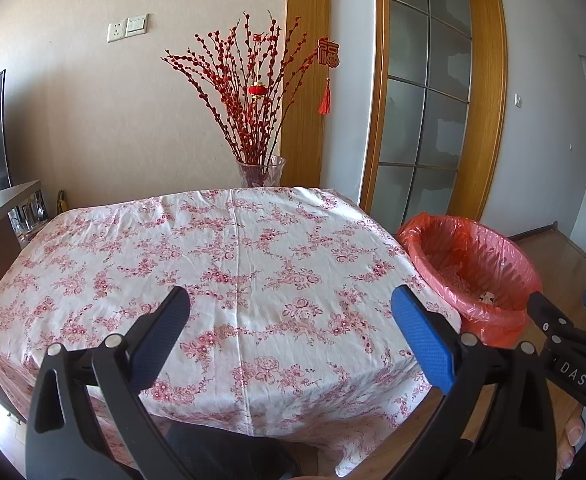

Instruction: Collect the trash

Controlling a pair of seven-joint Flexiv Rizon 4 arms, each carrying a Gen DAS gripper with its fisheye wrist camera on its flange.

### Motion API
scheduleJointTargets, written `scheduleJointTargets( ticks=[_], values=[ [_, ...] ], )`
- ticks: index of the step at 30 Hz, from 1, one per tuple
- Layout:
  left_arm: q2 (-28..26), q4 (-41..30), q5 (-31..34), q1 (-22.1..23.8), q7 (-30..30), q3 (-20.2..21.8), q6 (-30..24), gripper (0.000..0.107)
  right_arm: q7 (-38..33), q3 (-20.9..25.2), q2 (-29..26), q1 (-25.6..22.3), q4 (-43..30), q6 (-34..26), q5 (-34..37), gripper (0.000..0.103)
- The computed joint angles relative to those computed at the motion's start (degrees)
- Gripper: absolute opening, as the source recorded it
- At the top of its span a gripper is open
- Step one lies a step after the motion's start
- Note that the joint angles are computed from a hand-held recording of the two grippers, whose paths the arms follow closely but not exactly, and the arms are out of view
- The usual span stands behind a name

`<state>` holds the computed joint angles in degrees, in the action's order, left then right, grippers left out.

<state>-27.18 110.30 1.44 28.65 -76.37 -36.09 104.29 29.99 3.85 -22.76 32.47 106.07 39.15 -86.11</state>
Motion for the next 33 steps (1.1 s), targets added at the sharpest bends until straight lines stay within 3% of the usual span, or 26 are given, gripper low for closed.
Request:
scheduleJointTargets(
  ticks=[33],
  values=[
    [0.0,-0.3,-0.9,-1.1,0.9,1.2,-0.4,0.099,0.2,0.0,-0.1,-0.1,0.3,0.5,-0.1,0.101]
  ],
)
